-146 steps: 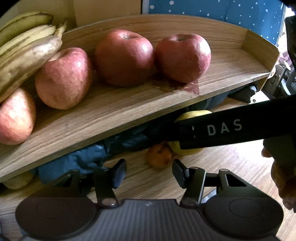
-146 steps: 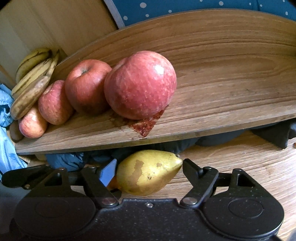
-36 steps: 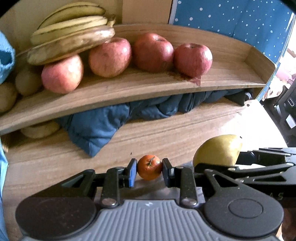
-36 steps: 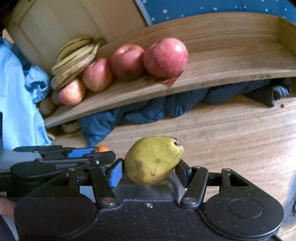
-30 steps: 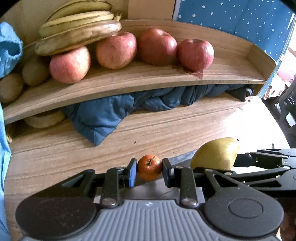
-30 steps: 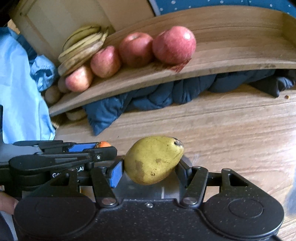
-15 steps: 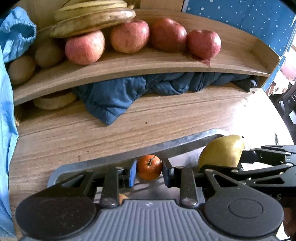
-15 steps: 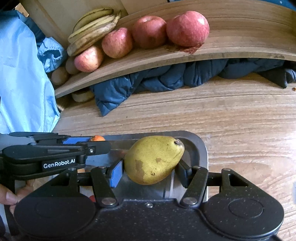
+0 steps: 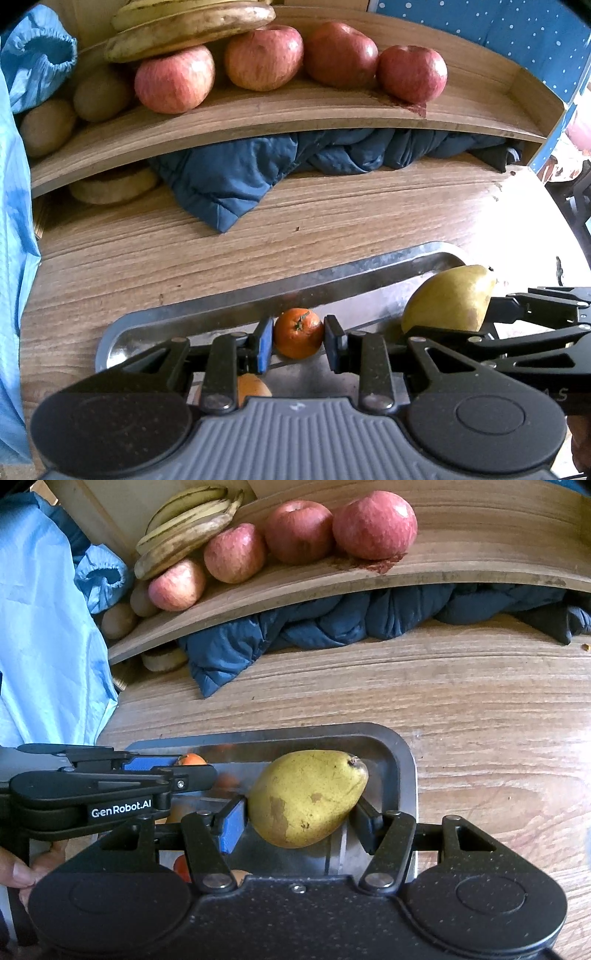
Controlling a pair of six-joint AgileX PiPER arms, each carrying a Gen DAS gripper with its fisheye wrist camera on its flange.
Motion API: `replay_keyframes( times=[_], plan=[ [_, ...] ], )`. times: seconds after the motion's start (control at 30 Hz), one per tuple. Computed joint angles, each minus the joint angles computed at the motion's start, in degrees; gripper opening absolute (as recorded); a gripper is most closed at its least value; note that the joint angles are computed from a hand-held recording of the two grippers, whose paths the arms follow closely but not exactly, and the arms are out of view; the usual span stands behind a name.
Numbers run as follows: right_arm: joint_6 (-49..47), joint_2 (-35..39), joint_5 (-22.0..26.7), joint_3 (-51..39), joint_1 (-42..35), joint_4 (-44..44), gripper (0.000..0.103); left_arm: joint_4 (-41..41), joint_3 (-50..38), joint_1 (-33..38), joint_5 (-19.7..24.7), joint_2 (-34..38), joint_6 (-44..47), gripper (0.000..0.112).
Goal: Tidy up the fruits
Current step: 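Carry the tangerine and pear back over the steel tray, then lower both fruits onto the tray and open both tools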
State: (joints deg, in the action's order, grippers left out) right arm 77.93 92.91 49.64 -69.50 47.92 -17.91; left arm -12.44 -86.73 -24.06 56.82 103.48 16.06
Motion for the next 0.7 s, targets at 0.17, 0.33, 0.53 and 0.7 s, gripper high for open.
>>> replay_keyframes(
  times=[0.17, 0.33, 0.53, 0.7],
  plan=[
    [0.0, 0.0, -0.2, 0.3, 0.0, 0.0, 0.062, 1.2, -0.9, -0.2, 1.0, 0.6, -1.0, 0.032],
    [-0.1, 0.0, -0.3, 0.7, -0.1, 0.4, 0.062, 2.4, -1.6, -0.3, 1.8, 1.2, -2.4, 0.032],
    [-0.8, 0.2, 0.2, 0.3, -0.1, 0.7, 0.063, 3.7, -2.0, -0.6, 2.0, 1.3, -3.8, 0.036],
    [-0.1, 0.2, 1.6, -0.9, 0.8, -1.2, 0.068, 3.4, -1.9, -0.3, 1.7, 0.4, -4.1, 0.054]
  ],
)
